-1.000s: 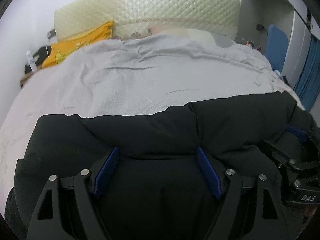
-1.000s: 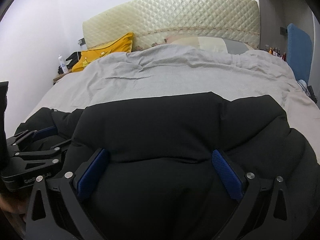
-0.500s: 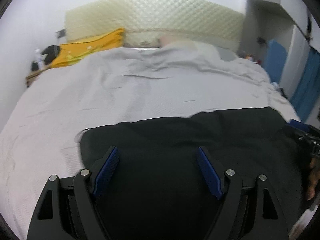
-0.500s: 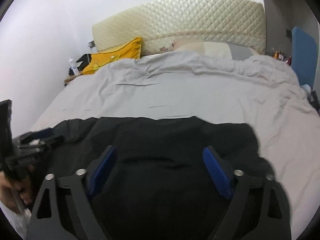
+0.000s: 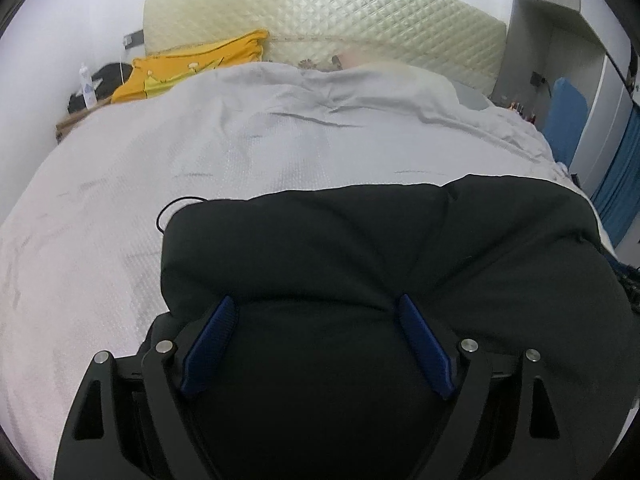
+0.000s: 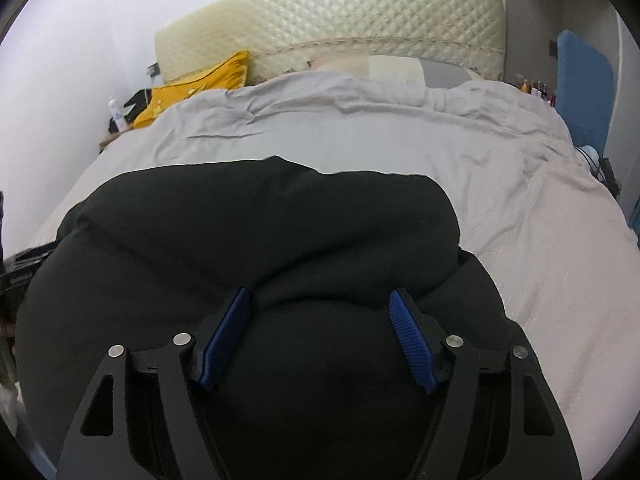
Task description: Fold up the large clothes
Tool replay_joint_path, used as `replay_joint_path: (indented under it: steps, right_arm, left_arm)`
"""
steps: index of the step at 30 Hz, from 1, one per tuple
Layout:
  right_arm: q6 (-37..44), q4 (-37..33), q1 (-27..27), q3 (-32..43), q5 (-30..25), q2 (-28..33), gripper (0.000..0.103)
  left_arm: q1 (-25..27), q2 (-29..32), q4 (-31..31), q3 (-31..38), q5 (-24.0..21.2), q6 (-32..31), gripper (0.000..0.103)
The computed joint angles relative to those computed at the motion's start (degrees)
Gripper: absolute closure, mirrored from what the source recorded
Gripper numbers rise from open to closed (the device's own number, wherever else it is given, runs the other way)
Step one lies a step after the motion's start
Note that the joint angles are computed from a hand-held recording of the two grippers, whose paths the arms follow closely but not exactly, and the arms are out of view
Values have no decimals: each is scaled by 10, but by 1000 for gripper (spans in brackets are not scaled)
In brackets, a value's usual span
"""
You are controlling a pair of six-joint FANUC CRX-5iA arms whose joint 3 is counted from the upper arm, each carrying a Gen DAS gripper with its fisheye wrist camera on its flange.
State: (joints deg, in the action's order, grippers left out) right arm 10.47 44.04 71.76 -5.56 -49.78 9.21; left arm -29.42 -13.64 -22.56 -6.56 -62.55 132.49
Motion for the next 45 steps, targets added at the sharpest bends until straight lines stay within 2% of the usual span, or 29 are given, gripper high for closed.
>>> replay_joint_path:
  steps: [4,12,14,15,18,20,24,27,30,33,38,42,45]
  right_arm:
    - [-8,-8,-7,-6,13,0,24]
    - [-34,0,-3,-10,0,-1,20]
    - [-35,4,4,6,-30,7,20]
    - [-39,9,7,12,-38,8,20]
    - [-69,25,13,14,-12,0,20]
    - [-90,46,19,18,6,1,19]
    - [-80,64,35,47,4,30,19]
    - [-41,42,42,84,-30,64,17]
    - [-25,21,35,101,-32,84,10]
    - [-20,25,33,107,-36,97,6]
    - [-29,27,35,99,-38,95,6]
    - [-12,-4,46,110,-61,76,6]
    - [-22,21,61,105,-77,48,4]
  left_arm:
    - [14,-2,23,-9,14,-12,17]
    - [-4,12,0,15,-11,7,17]
    - [-31,24,-36,41,-42,32,17]
    - [-50,24,-54,51,-43,45,17]
    - [-85,11,-60,54,11,58,17]
    - [-127,30,-102,80,1,89,17]
    - [-154,81,-106,112,-15,80,17]
    - [-138,92,-83,110,-17,75,16]
    - [-121,95,-61,99,-11,59,13]
    - [-126,113,-71,114,-27,58,12]
    - [-130,102,-77,107,-17,67,12]
    - [-144,96,-87,138,-62,80,12]
    - [-162,84,-99,174,-98,83,12]
